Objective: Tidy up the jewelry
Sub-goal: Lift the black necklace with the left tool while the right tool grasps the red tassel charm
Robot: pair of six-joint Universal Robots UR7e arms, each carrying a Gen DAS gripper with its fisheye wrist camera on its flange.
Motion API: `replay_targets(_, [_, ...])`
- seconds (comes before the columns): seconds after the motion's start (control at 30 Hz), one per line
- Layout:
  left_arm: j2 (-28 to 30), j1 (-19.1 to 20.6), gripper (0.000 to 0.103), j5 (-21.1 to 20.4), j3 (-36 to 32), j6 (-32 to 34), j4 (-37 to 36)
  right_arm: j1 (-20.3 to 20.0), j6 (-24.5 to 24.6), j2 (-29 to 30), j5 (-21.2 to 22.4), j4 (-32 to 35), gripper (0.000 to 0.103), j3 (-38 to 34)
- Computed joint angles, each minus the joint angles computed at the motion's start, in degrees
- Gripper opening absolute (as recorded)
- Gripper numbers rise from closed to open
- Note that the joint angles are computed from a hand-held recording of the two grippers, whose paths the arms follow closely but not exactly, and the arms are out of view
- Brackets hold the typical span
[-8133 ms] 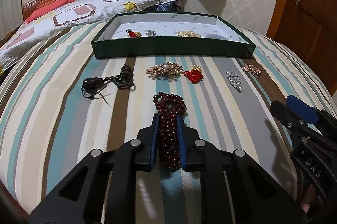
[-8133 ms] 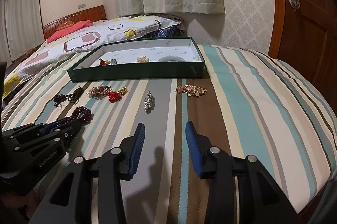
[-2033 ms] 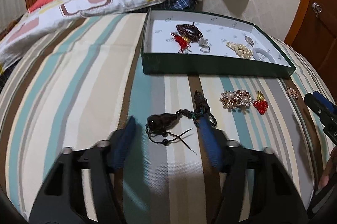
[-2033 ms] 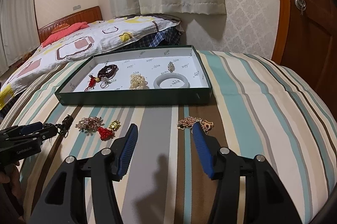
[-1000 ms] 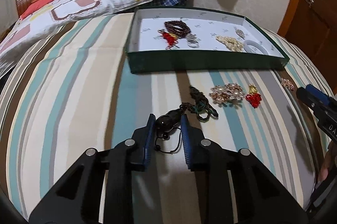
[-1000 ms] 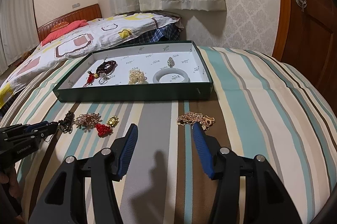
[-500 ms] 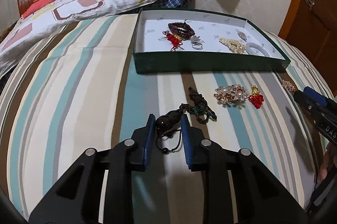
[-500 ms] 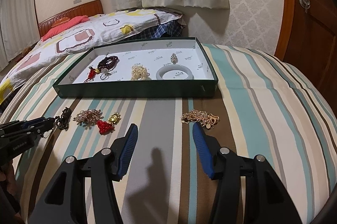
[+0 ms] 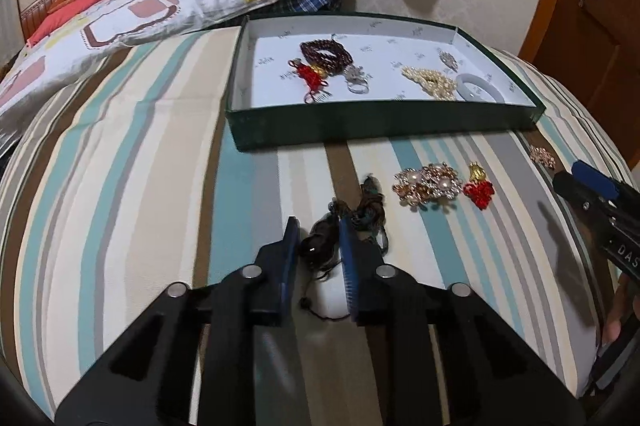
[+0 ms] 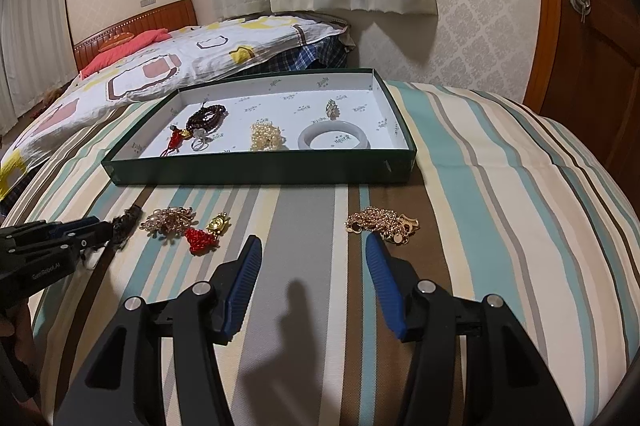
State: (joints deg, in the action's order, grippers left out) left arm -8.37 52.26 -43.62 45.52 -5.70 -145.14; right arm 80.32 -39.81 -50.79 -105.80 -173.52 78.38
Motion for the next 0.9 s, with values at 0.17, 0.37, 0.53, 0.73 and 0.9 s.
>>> replay_targets(0.17, [-0.6,-0.2,0.020,1.3,1.7,0.1,-3.3,0.1,-0.3,0.0,0.3,0.1,0.054,0.1])
replay_targets(0.37, [-2.0,-0.2,0.020,3.9,4.4,-0.9,-6.8,1.0,-0.4,0.5,0.5,1.4,0.054,-0.2])
replay_targets(0.53, [-3.0,0.0,0.020,5.3,5.5,-1.8,-8.8,2.2,-1.2,2.0,0.3,3.7,0.054,-1.8])
replay_targets(0.73, [-3.6,0.1,0.020,6.5,6.0,-2.0,-10.4,3.5,-1.1,4.4,-1.8,8.0,0.054,-5.0])
replay_targets(0.9, [-3.9,0.3,0.020,6.7,6.3,-2.9,-10.2,4.0,0.1,6.4,-4.8,13.7,0.050,-8.3])
